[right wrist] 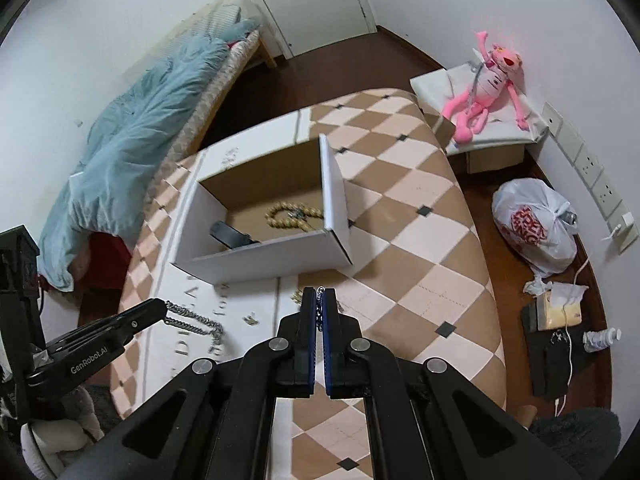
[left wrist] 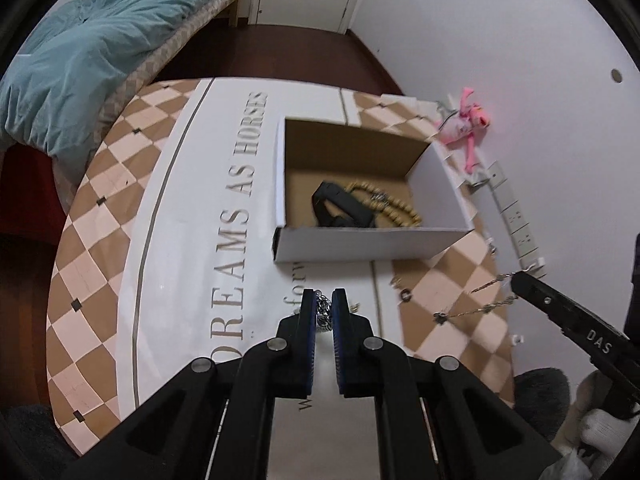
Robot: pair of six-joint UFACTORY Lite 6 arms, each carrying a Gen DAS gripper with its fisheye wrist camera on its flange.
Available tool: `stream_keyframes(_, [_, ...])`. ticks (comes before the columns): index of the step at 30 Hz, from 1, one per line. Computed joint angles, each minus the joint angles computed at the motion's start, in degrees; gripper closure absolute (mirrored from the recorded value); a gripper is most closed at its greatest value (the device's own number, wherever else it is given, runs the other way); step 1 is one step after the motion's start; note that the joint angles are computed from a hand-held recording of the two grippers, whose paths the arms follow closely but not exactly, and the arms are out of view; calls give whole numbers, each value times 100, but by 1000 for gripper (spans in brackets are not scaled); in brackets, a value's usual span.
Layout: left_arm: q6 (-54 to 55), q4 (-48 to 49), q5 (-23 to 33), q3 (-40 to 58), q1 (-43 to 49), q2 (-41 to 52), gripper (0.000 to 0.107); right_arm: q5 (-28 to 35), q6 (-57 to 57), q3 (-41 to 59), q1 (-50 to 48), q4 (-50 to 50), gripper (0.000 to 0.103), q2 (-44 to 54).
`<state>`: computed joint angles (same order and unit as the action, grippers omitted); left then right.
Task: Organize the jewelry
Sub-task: 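Grasp the silver chain bracelet with the left gripper while the right gripper grasps the silver pendant necklace, then carry both silver chains into the white box and open both grippers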
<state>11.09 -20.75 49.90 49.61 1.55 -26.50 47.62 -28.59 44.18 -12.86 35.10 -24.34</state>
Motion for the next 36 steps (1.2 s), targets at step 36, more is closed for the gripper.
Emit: stream_keyframes(36, [-732,672,1003,6045,-253,5235,100,1473,2125,7929,1633,-1923,100,6682])
